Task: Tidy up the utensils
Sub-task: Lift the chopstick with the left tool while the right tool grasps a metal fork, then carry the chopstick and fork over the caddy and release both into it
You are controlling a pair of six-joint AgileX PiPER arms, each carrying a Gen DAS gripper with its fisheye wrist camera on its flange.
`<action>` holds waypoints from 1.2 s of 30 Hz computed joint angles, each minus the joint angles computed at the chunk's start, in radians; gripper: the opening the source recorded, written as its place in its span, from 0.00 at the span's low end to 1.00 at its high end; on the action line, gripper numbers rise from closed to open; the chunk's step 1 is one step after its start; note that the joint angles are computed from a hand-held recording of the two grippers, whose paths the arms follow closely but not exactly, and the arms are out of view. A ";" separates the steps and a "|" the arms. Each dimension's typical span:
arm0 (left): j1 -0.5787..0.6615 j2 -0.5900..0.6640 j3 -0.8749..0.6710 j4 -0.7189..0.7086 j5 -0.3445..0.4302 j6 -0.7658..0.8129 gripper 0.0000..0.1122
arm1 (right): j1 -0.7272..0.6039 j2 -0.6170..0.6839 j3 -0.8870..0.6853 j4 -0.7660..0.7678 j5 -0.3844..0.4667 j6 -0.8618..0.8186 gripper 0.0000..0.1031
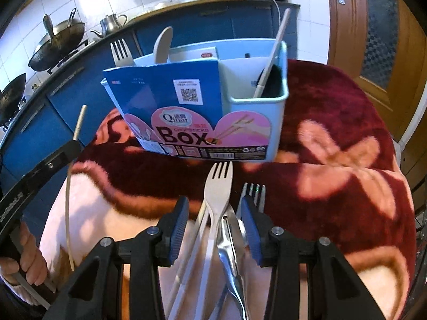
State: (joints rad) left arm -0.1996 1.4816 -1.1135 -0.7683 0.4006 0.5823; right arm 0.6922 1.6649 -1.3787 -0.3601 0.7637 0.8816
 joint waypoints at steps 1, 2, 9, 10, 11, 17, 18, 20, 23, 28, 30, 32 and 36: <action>0.004 0.000 0.002 -0.015 0.001 0.014 0.04 | -0.005 0.010 -0.013 0.013 0.004 -0.019 0.43; 0.009 0.000 0.003 -0.031 0.003 0.030 0.04 | -0.011 0.022 -0.028 0.028 0.009 -0.041 0.43; 0.020 0.002 0.005 -0.081 0.016 0.080 0.04 | -0.047 0.081 -0.097 0.082 0.030 -0.113 0.43; 0.020 0.003 0.005 -0.085 0.016 0.084 0.04 | -0.053 0.083 -0.101 0.094 0.026 -0.127 0.43; 0.019 0.003 0.006 -0.085 0.016 0.085 0.04 | -0.060 0.084 -0.102 0.112 0.022 -0.143 0.42; 0.017 0.002 0.005 -0.078 0.015 0.075 0.04 | -0.116 0.104 -0.112 0.231 0.007 -0.229 0.27; 0.017 0.001 0.005 -0.078 0.015 0.073 0.04 | -0.122 0.099 -0.102 0.245 -0.005 -0.236 0.27; 0.016 -0.001 0.006 -0.079 0.015 0.070 0.04 | -0.126 0.084 -0.081 0.258 -0.027 -0.239 0.26; 0.017 -0.007 0.009 -0.090 0.018 0.076 0.04 | -0.123 0.046 -0.038 0.259 -0.066 -0.225 0.26; 0.015 -0.032 0.023 -0.142 0.007 0.125 0.04 | -0.093 -0.056 0.062 0.186 -0.158 -0.136 0.26; 0.012 -0.043 0.024 -0.149 0.003 0.130 0.04 | -0.066 -0.105 0.111 0.091 -0.200 -0.043 0.26; 0.007 -0.057 0.032 -0.173 -0.007 0.149 0.04 | -0.029 -0.150 0.156 -0.041 -0.231 0.088 0.26; 0.000 -0.078 0.040 -0.205 -0.030 0.172 0.04 | 0.051 -0.221 0.227 -0.330 -0.240 0.366 0.26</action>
